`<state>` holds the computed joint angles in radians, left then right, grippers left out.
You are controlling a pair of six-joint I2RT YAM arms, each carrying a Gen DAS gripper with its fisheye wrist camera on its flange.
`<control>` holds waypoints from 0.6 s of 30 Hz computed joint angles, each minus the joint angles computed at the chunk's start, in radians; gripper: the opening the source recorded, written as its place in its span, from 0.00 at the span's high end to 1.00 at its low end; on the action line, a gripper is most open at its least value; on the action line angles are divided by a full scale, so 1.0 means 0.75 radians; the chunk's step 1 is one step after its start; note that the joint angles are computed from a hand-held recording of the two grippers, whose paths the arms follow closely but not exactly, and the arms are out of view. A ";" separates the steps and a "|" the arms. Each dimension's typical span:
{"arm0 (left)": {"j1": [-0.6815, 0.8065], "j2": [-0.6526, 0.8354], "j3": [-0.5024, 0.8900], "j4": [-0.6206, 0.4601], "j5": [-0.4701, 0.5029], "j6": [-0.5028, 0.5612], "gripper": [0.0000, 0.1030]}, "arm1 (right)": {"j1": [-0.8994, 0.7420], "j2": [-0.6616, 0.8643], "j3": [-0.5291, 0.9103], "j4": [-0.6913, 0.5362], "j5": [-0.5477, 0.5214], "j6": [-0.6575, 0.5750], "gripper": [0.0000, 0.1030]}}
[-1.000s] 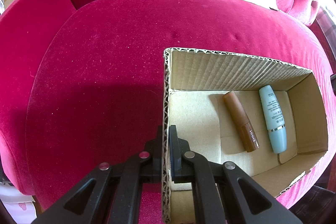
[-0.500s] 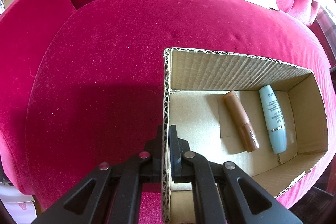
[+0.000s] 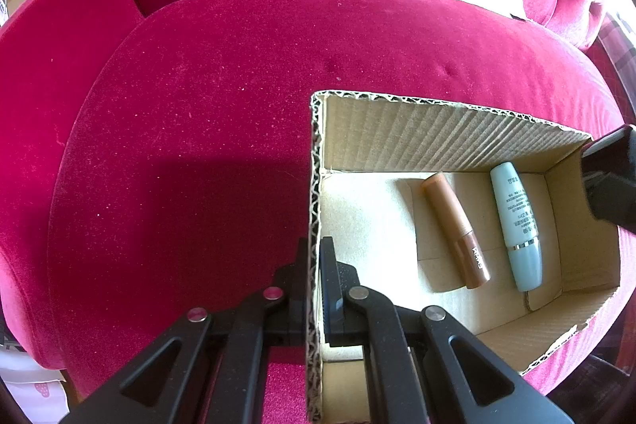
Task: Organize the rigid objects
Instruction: 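Carry the navy ball with the right gripper over the box, then lower the ball into the box and open the right gripper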
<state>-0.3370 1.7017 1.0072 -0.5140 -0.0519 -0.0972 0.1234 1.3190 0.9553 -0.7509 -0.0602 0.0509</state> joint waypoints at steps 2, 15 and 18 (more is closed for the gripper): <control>0.002 0.000 -0.001 0.001 0.000 0.000 0.97 | 0.035 0.010 -0.007 0.021 0.007 0.020 0.60; 0.002 -0.001 -0.010 0.010 0.003 -0.001 0.97 | 0.171 0.107 -0.057 0.140 0.006 0.069 0.60; 0.004 0.000 -0.006 0.006 0.001 0.003 0.97 | 0.162 0.115 -0.049 0.150 0.009 0.072 0.60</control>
<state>-0.3339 1.7019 1.0028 -0.5092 -0.0508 -0.0953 0.2447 1.4050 0.9182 -0.6385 -0.0536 0.1051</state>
